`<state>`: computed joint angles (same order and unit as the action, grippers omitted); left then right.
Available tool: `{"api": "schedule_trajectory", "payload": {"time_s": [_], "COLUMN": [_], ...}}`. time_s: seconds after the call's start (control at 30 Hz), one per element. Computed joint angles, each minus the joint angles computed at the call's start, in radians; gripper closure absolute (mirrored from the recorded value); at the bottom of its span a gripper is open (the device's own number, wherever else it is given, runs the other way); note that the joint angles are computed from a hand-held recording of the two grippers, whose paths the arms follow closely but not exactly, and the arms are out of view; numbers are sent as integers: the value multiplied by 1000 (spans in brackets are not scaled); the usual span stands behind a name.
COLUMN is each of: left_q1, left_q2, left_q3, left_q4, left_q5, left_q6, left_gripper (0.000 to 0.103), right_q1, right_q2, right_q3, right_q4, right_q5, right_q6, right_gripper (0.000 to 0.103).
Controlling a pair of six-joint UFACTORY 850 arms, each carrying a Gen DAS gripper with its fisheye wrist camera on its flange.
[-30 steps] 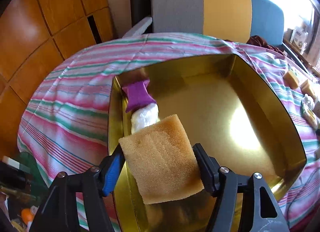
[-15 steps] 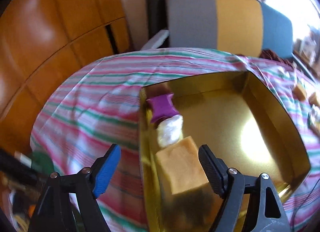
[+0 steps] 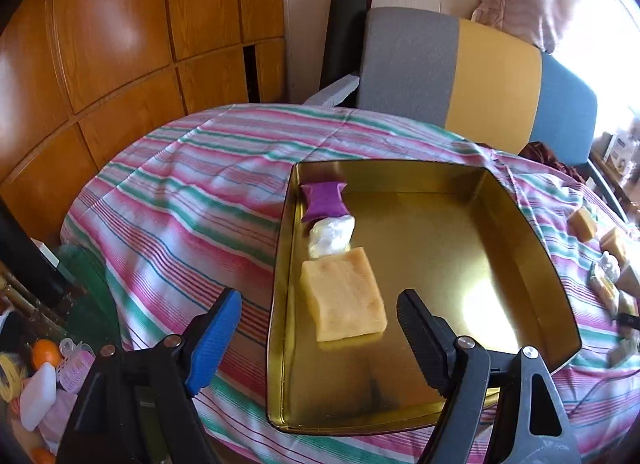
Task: Organize objects
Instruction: 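Carry the WEIDAN packet into the gold tray and open the right tool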
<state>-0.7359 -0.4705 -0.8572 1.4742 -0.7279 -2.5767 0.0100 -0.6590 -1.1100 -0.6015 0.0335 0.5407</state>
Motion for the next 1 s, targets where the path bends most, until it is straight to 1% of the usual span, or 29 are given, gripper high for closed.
{"api": "schedule_trajectory", "payload": {"time_s": [0.03, 0.1, 0.37, 0.43, 0.47, 0.57, 0.63, 0.77, 0.93, 0.97, 1.0], "left_q1": [-2, -4, -5, -4, -2, 2, 4, 5, 23, 25, 26], "left_q2": [1, 2, 0, 0, 0, 0, 6, 40, 83, 89, 93], "left_q3": [-1, 0, 3, 4, 6, 14, 26, 68, 129, 140, 149], "left_q4": [4, 9, 24, 27, 32, 43, 48, 45, 29, 26, 24], "left_q5": [0, 1, 16, 19, 23, 34, 31, -15, -41, -43, -44], "left_q6": [-2, -5, -30, -32, -38, -56, -72, -134, -201, -209, -218], "left_gripper": [22, 22, 22, 22, 22, 22, 22, 22, 22, 22, 22], "right_q1": [-4, -9, 1, 9, 18, 70, 117, 216, 355, 383, 419], "right_q2": [14, 31, 140, 166, 178, 219, 234, 219, 155, 144, 131], "right_q3": [13, 26, 117, 129, 135, 157, 160, 135, 75, 66, 58], "right_q4": [-56, -79, -75, -189, -220, -245, -299, -400, -474, -458, -404], "right_q5": [30, 66, 212, 256, 277, 334, 370, 417, 401, 391, 369], "right_q6": [57, 85, 129, 241, 268, 271, 290, 323, 311, 273, 193], "right_gripper": [62, 62, 62, 62, 62, 62, 62, 62, 62, 62, 62]}}
